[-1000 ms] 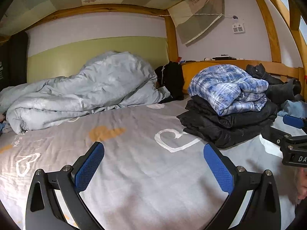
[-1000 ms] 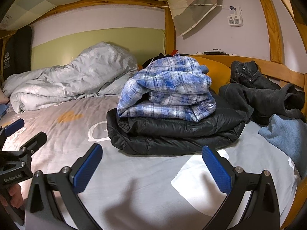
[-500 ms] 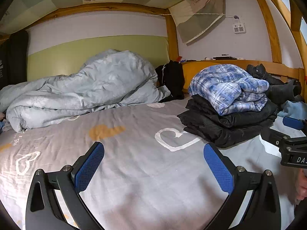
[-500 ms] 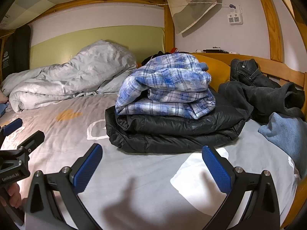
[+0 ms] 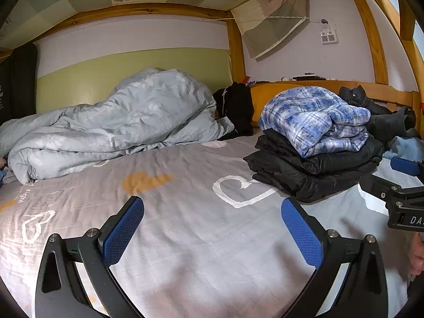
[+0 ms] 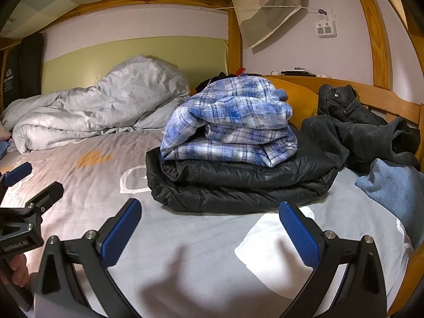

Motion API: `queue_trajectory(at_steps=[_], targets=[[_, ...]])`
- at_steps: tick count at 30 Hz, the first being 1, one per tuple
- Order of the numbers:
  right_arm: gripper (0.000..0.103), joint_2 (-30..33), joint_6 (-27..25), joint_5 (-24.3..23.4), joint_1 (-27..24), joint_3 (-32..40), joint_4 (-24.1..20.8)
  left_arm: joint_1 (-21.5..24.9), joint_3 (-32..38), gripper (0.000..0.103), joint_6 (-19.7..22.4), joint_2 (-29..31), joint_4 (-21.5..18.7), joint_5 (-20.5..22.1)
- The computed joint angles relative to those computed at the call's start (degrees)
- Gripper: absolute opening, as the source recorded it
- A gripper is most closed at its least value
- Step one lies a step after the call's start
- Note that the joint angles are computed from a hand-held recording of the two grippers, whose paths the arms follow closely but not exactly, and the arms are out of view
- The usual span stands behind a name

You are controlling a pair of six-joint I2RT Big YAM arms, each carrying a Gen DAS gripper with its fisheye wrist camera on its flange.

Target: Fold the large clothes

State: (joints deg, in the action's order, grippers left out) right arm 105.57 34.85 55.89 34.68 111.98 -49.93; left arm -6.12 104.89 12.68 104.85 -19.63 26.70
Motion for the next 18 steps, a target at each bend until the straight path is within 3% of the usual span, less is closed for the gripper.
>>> queue_trajectory(at_steps=[18], targets=[[0.103, 0.25, -0.04, -0.41, 0.01, 0.24, -0.04, -0.03, 0.18, 0.103, -0.03, 0.10, -0.16, 0.00]])
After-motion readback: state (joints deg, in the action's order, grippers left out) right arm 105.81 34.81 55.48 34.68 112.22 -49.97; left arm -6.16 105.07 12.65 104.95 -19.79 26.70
